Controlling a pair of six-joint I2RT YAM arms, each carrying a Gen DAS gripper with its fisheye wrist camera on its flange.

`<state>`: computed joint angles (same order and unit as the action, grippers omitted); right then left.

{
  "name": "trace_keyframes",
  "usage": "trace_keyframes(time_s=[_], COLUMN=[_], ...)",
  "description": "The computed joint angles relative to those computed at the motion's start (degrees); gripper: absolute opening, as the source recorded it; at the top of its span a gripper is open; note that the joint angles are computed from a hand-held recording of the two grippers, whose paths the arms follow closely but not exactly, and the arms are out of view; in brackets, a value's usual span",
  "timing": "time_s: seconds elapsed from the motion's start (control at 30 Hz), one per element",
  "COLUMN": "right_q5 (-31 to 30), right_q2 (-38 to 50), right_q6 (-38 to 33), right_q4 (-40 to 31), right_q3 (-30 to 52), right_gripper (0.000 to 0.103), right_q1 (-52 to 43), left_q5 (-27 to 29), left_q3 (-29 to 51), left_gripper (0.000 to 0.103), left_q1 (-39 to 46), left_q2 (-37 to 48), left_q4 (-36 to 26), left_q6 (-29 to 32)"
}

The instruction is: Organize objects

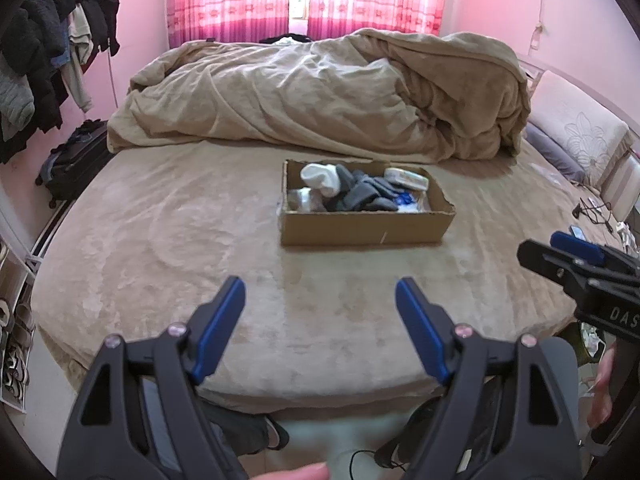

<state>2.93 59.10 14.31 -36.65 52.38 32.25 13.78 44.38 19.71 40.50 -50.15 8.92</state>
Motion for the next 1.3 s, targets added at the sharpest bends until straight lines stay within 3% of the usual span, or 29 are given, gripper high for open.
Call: trace_keyframes(time_s=[1.3], right_q5=[-0.7], right_q2=[0.6], right_q6=[-0.8], right_q4=[0.2], right_q3=[0.1], right_gripper=[0.079], right_q1=[-1.2], left_q5=[-0.6], left_q3=[0.0], left_gripper=[0.079], left_q1=[-1.0], left_q2=[0.3], left_q4=[0.5], left_q6=[-1.0])
